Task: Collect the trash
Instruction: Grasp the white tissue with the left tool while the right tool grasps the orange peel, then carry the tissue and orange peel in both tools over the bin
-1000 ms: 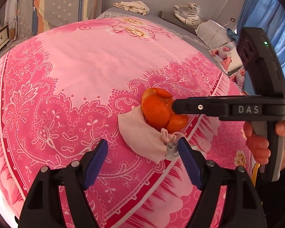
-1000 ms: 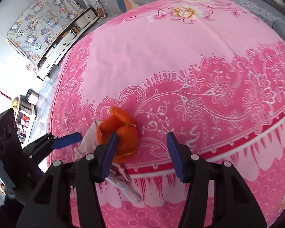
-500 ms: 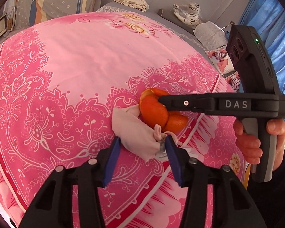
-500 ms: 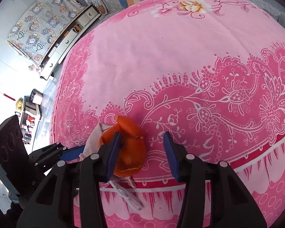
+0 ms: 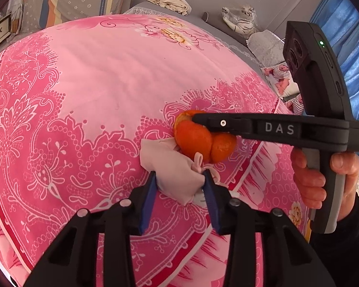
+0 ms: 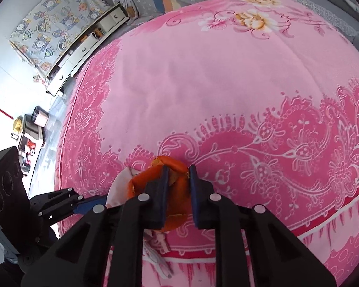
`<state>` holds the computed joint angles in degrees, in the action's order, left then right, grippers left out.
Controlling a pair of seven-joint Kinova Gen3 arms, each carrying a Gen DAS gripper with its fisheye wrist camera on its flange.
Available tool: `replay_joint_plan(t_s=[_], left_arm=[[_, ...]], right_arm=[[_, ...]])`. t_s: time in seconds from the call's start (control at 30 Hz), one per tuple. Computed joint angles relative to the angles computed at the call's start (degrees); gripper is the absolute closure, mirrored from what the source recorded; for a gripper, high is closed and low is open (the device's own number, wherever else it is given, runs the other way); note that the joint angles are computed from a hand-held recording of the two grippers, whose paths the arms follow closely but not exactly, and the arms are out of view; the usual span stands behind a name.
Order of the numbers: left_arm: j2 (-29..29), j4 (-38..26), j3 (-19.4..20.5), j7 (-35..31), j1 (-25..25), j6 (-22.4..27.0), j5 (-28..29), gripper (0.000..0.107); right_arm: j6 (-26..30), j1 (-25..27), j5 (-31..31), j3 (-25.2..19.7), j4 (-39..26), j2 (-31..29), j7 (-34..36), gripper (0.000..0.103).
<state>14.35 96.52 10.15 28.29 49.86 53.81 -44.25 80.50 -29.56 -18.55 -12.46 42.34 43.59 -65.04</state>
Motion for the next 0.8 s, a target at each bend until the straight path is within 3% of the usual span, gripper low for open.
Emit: replay_joint_plan(t_s=[0.43,0.8], left_arm=[[2.3,-4.1,-1.2,-3.5,-0.1,1.3,0.7,0.082],[6.6,-14.8,-2.5,-9.0,5.9,9.3,-3.5,0.087]], right_arm=[[-3.1,7.4,-3.7,-0.2,-0.1,-1.5,-2.3,0.090],[-6.4,19.0,-10.1,-0.9,10.2,-9.7,2.6,0.089]])
